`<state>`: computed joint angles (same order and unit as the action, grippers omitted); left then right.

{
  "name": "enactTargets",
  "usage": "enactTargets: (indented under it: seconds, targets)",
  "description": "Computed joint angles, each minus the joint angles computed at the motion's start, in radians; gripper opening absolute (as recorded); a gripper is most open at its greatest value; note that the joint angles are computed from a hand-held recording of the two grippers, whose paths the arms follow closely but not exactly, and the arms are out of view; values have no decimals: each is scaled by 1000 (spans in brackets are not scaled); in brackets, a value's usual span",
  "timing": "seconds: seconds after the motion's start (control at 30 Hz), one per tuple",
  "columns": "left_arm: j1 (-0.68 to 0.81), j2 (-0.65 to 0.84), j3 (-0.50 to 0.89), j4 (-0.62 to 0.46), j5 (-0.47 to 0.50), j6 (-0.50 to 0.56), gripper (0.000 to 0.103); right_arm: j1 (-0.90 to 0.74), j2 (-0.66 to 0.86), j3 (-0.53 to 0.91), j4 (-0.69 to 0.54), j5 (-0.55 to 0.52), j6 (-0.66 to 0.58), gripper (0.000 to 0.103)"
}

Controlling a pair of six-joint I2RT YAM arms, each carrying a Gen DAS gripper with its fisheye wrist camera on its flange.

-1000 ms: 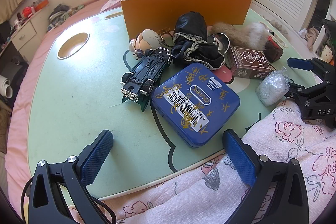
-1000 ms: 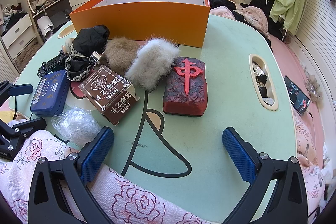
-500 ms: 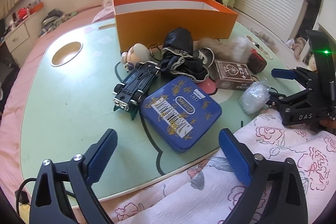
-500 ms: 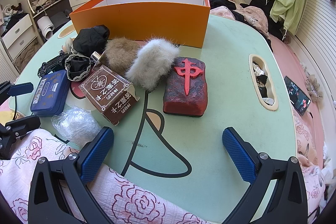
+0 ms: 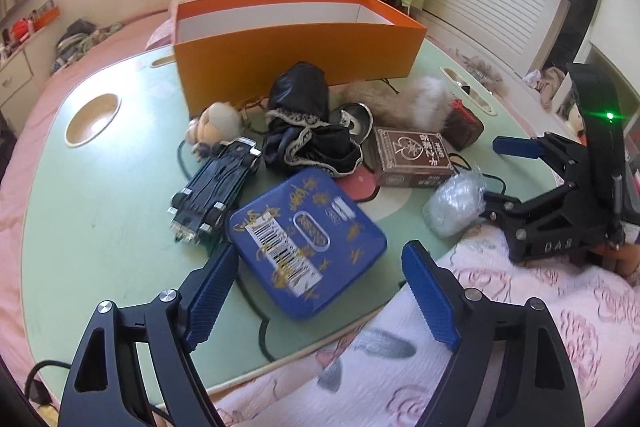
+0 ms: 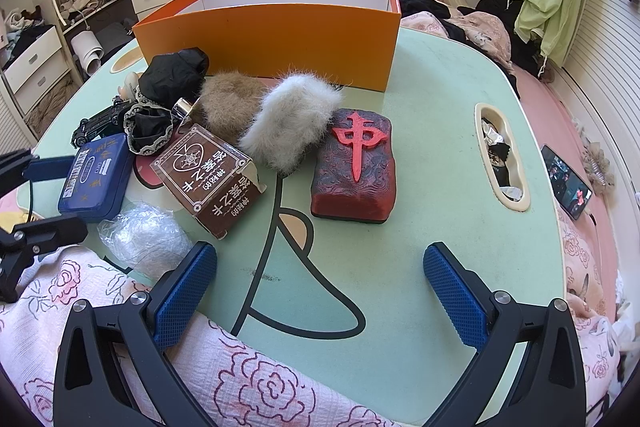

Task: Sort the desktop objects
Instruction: 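Move the left gripper over the blue tin, then grasp the blue tin with the left gripper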

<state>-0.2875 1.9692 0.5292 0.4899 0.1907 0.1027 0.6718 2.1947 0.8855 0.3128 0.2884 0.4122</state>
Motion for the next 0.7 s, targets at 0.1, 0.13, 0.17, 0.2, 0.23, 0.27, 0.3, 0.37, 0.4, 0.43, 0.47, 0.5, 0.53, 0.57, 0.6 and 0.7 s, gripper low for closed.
enactTargets:
  seconds: [0.1,0.13,0.17,0.2,0.23,0.27,0.3,0.37,0.4,0.43,0.47,0.5,0.53,0.57,0.6,0.7]
  targets:
    - [-39,10,39,-48,-31,5,87,1,0,2,-2,1,1,103]
    - [-55,16,51,-59,-53,9,89,3,0,4,-4,1,2,103]
    - [-71,25,65,-72,-77,14,89,2,0,2,-3,1,2,103]
    - [-80,33,76,-84,-92,18,89,1,0,1,-2,1,1,103]
    - [-84,43,89,-100,-97,18,89,1,0,1,-2,1,1,103]
    - [-84,49,98,-108,-97,15,91,2,0,2,-2,1,2,103]
    - [-84,52,101,-108,-98,12,91,2,0,2,-3,1,2,103]
    - [-81,55,110,-116,-97,5,91,3,-1,3,-4,1,2,103]
    - [-81,59,111,-112,-97,1,91,3,-1,4,-6,1,2,103]
    - [-80,60,109,-108,-96,0,91,3,-1,4,-5,1,1,103]
    - [-78,60,103,-96,-92,-2,91,3,-1,4,-5,1,1,103]
    - [-72,59,98,-87,-86,-1,91,3,-1,4,-5,1,1,103]
    - [-70,58,89,-71,-82,-3,87,4,-1,6,-7,1,2,103]
    - [-71,56,79,-53,-86,-2,78,4,-1,6,-8,2,3,103]
    - [-75,54,68,-35,-99,0,72,4,-1,5,-8,2,2,103]
    - [-81,44,31,10,-100,11,66,4,-2,6,-8,2,3,103]
